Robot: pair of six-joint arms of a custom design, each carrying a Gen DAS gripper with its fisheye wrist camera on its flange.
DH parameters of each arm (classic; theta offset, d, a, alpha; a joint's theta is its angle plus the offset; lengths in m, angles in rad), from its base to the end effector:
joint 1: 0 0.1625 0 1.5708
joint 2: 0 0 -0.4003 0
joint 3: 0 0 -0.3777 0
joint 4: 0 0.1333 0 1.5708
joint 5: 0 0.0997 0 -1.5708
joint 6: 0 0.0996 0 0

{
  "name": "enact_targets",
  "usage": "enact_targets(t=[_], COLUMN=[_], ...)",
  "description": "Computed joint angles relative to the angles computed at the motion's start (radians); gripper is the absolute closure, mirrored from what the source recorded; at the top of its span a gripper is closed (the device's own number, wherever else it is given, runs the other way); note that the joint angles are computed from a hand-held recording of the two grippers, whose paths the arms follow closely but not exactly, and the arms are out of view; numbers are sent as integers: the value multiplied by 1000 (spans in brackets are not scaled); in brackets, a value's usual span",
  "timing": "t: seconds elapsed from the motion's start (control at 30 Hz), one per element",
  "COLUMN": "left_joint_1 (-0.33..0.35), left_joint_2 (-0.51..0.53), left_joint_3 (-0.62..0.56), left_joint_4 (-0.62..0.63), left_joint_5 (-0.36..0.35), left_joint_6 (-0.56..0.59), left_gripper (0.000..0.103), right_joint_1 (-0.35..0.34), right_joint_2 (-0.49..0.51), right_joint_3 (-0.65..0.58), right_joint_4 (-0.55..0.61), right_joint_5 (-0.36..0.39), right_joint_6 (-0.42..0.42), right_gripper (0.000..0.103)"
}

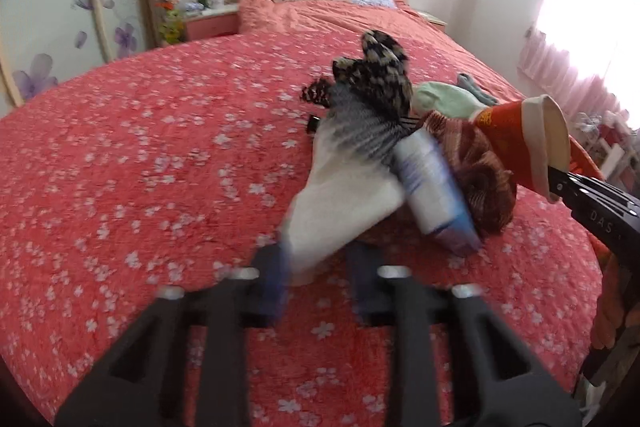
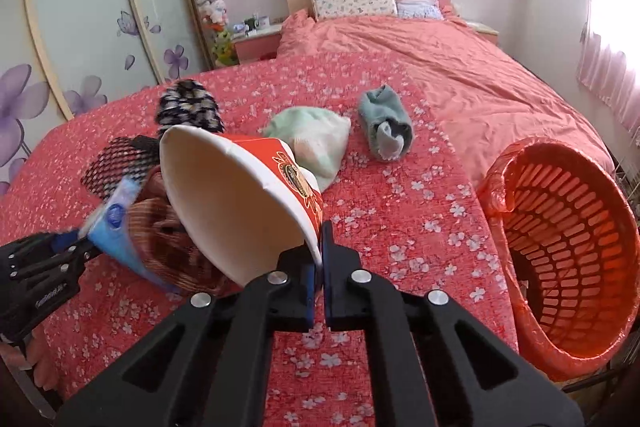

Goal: Collect trash
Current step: 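Carry the cup into the basket while the left tool carries the white tissue there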

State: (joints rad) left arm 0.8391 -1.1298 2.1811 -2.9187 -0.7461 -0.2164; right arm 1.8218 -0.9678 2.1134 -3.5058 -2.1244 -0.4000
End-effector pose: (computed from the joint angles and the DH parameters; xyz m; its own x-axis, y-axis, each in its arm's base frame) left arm -0.1627 -0.4902 0.1611 -0.7705 0.1342 -0.6231 0.4848 0.7580 -0.4362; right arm 0.2059 -0.4770 0.1592 -0.7762 -0.1272 0.6175 -0.5181 0.6869 -0.5097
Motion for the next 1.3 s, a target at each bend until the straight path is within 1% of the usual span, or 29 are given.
enact_targets(t=[0.03,0.13,0.2,0.4,0.5,0.7,0.83,0.97,1.1,1.3], left_joint_1=[2,-12,-18,-66,-99,-162,-201,-239,-267,-297], left_joint_2=[-14,-51,-87,-180,-233,-285,-274,-240,-187,-85], left_joint_3=[7,36,48,95,114,102,81,58,31,-27], left_joint_4=[-10,-37,-18,16,41,93,102,94,64,12], left_joint_5=[-20,-3,3,68,113,178,191,186,165,106], left_joint_6=[8,30,17,-22,-39,-70,-82,-92,-95,-82], left_gripper=[83,85,86,86,86,86,86,86,86,86], right_joint_1=[4,15,18,40,50,76,89,90,80,50], right_joint_2=[-5,-23,-32,-67,-90,-146,-176,-212,-254,-315], right_joint_3=[7,20,24,45,54,77,94,113,133,167], right_joint_4=[-11,-24,-19,-18,-12,-23,-53,-73,-95,-151], right_joint_5=[4,12,20,48,65,89,80,65,55,29], right_joint_6=[-4,-3,4,26,41,62,62,71,85,72], right_gripper=[100,100,100,100,100,100,100,100,100,100])
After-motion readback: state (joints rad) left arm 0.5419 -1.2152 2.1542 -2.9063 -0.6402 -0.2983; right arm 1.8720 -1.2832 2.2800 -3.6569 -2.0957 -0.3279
